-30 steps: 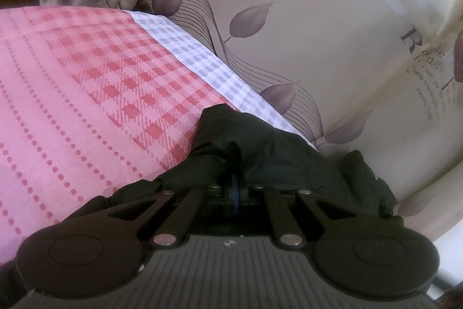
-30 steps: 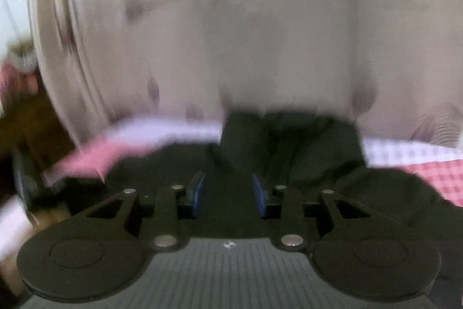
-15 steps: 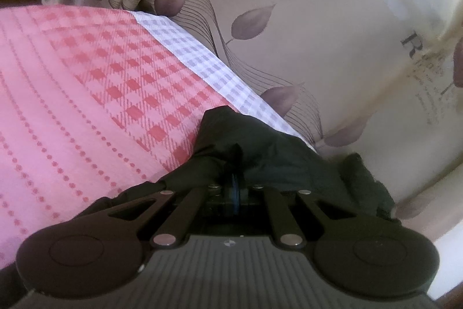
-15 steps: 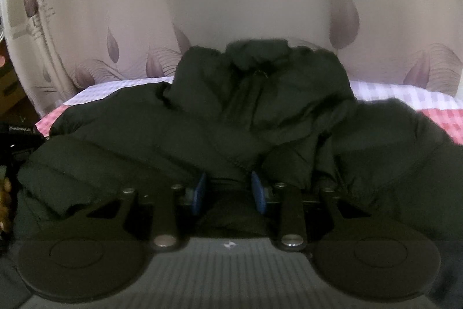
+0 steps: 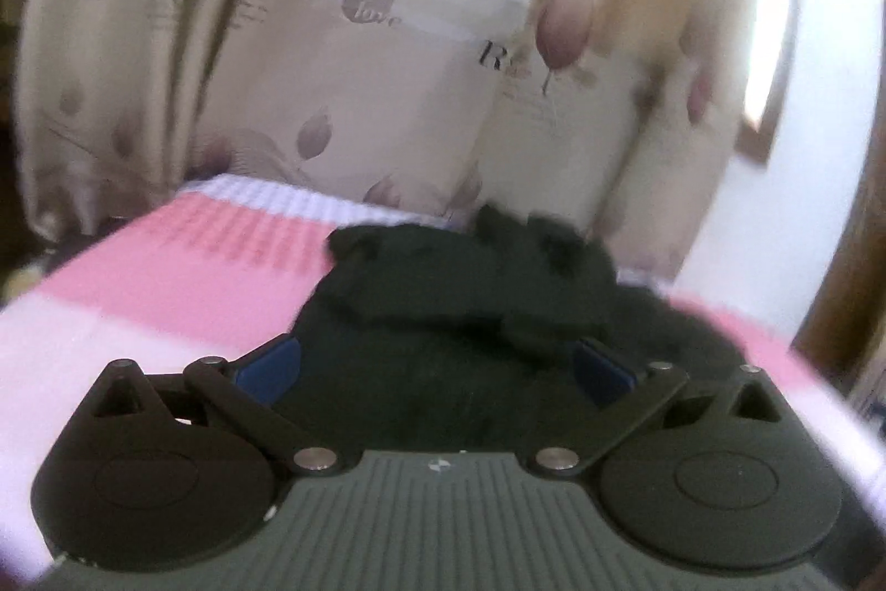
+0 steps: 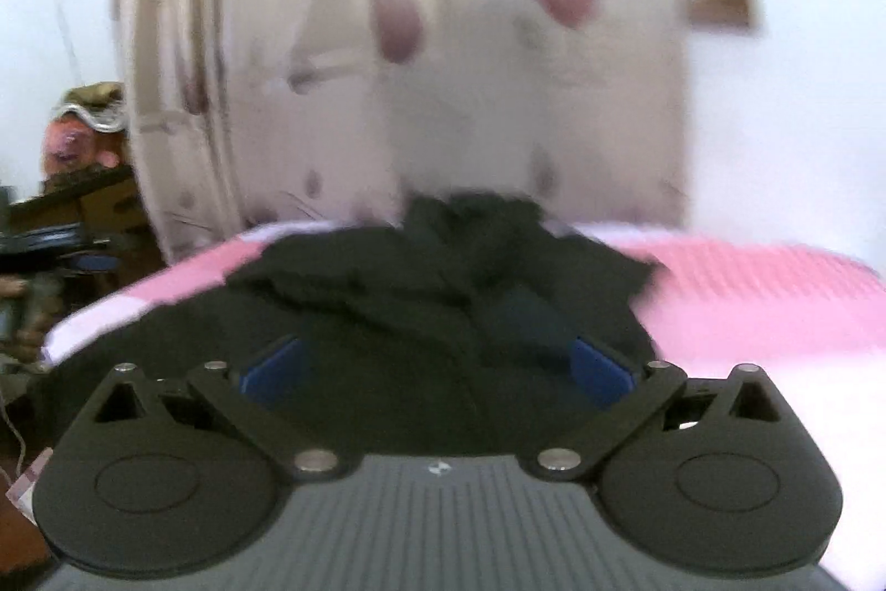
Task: Fold large clothes
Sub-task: 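Fold the jacket over with both grippers and release it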
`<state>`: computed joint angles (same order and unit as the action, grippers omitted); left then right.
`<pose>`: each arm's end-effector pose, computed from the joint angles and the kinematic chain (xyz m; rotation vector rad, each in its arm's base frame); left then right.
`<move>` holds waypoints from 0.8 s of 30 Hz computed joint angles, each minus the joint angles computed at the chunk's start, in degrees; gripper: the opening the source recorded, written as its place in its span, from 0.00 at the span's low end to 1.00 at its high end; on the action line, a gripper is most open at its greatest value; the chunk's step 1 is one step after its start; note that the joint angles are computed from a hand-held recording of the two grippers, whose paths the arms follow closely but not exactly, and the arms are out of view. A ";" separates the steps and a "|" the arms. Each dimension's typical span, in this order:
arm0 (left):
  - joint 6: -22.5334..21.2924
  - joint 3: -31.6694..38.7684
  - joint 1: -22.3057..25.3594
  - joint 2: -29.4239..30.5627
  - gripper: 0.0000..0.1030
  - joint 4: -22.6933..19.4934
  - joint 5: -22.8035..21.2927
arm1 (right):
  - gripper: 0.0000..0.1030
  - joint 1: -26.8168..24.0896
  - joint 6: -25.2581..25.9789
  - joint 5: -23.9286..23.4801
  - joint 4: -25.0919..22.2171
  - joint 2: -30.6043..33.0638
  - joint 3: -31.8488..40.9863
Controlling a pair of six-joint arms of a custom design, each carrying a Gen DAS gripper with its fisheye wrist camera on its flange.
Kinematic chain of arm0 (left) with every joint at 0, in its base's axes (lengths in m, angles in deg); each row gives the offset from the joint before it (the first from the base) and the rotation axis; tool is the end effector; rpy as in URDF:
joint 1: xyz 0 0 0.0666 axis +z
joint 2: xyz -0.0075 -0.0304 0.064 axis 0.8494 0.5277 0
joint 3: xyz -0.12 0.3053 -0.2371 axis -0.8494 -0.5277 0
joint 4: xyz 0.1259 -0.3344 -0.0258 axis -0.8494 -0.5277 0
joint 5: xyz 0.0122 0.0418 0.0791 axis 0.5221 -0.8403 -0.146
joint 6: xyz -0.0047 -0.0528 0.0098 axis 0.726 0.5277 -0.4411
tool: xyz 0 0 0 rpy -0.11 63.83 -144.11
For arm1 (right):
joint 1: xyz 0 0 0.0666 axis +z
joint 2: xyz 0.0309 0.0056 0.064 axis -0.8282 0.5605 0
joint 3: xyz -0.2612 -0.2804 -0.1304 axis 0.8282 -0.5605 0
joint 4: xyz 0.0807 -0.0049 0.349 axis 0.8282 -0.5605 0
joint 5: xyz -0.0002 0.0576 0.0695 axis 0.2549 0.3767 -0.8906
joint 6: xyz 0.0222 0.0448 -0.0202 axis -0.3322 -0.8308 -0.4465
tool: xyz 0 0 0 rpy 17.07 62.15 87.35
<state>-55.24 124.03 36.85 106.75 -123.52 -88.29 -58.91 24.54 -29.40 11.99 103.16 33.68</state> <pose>0.3097 -0.1051 0.5429 -0.3436 1.9300 -0.1028 0.4101 0.0011 0.5613 -0.5375 1.9423 0.5910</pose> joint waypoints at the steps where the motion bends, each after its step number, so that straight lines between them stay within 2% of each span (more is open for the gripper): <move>1: 0.50 -2.04 -2.07 -2.35 1.00 -1.95 -1.42 | 1.00 -1.79 -0.42 0.06 -0.44 -1.73 -2.39; 4: 4.72 -6.60 -6.13 -7.25 1.00 -6.57 -4.28 | 1.00 -5.82 -2.00 -0.35 -3.16 -4.30 -6.43; 6: 10.10 -9.72 -6.33 -9.99 1.00 -7.94 -2.69 | 1.00 -7.39 -3.82 -0.15 -4.52 -5.22 -8.10; 9: 16.84 -14.60 -3.88 -13.64 1.00 -5.54 3.05 | 1.00 -8.73 -6.80 -2.90 -3.66 -5.85 -10.44; 14: 21.09 -18.81 -0.03 -16.03 1.00 -0.93 9.96 | 1.00 -8.93 -10.92 -4.56 -2.16 -5.58 -12.83; 15: 21.21 -19.23 0.14 -16.17 1.00 -0.29 10.51 | 0.97 -8.81 -12.01 -5.36 -1.87 -5.38 -13.24; 17: 21.29 -20.05 0.76 -16.39 0.99 0.83 11.70 | 0.78 -8.29 -11.99 -5.64 -3.67 -4.74 -13.14; 18: 21.34 -20.61 1.28 -16.56 0.97 2.02 13.22 | 0.56 -7.88 -11.34 -5.49 -5.23 -4.69 -13.14; 19: 21.38 -21.08 1.46 -16.68 0.93 3.02 14.37 | 0.45 -7.49 -10.76 -5.44 -5.96 -4.63 -13.43; 20: 21.35 -21.26 1.60 -16.71 0.89 3.11 14.78 | 0.44 -6.88 -11.02 -4.99 -5.32 -4.95 -14.05; 22: 21.73 -20.42 1.73 -16.25 0.59 0.43 14.14 | 0.39 -6.10 -11.47 -4.20 -3.30 -5.67 -15.37; 24: 23.02 -20.02 2.98 -16.50 0.47 -1.36 15.00 | 0.38 -6.26 -12.89 -5.77 -3.07 -5.26 -15.31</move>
<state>-32.22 104.00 39.83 90.25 -124.87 -73.29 -65.17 11.65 -35.17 8.92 97.90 18.37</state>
